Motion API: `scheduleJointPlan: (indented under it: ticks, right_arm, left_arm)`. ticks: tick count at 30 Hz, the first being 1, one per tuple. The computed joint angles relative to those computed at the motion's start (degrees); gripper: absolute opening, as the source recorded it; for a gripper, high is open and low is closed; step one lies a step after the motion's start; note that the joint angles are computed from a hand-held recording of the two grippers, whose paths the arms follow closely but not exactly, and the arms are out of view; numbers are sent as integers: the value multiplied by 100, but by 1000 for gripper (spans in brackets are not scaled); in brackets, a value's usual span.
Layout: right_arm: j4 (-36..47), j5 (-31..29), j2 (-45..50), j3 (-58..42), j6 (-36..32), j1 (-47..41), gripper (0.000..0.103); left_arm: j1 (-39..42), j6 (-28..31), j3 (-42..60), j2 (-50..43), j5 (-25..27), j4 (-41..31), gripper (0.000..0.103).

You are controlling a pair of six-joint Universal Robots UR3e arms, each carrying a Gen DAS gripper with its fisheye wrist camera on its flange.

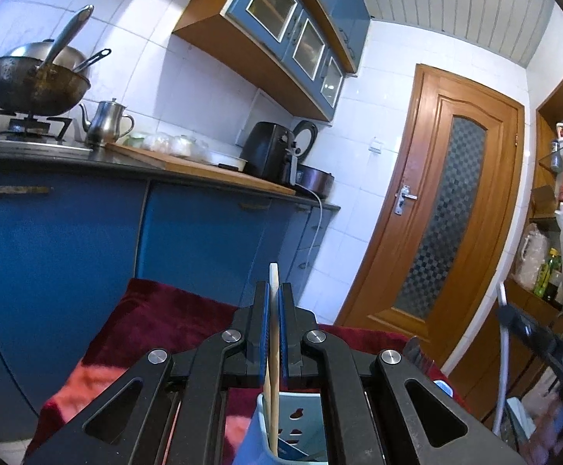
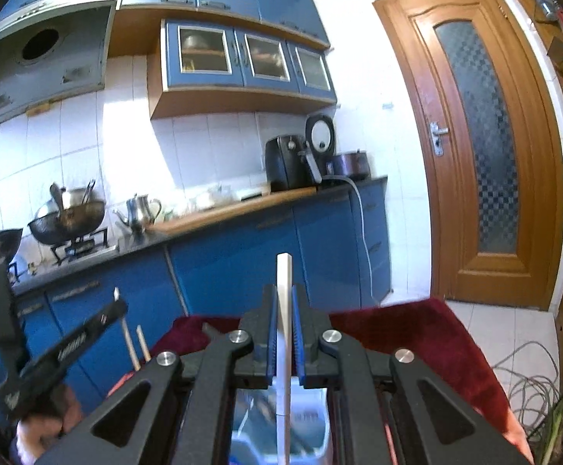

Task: Organize utensils
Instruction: 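Lift both chopsticks over the light blue holder and lower them in, then open both tools to release the chopsticks, then withdraw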

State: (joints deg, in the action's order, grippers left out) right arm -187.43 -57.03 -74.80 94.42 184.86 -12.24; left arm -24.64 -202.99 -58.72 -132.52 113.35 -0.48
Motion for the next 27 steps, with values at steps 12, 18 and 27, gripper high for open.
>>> scheduleJointPlan:
  ticks: [12, 18, 27]
  right_arm:
    - [-646, -1200, 1454, -1506, 641, 575, 9]
    - [-777, -1127, 1589, -1334, 472, 620, 9]
    - [-390, -633, 1161, -707, 120, 468, 10]
  left_arm:
    - [99, -58, 11, -72, -211, -129, 4]
    - [122, -76, -58, -51, -315, -116, 4]
    - [116, -50, 37, 12, -587, -475, 4]
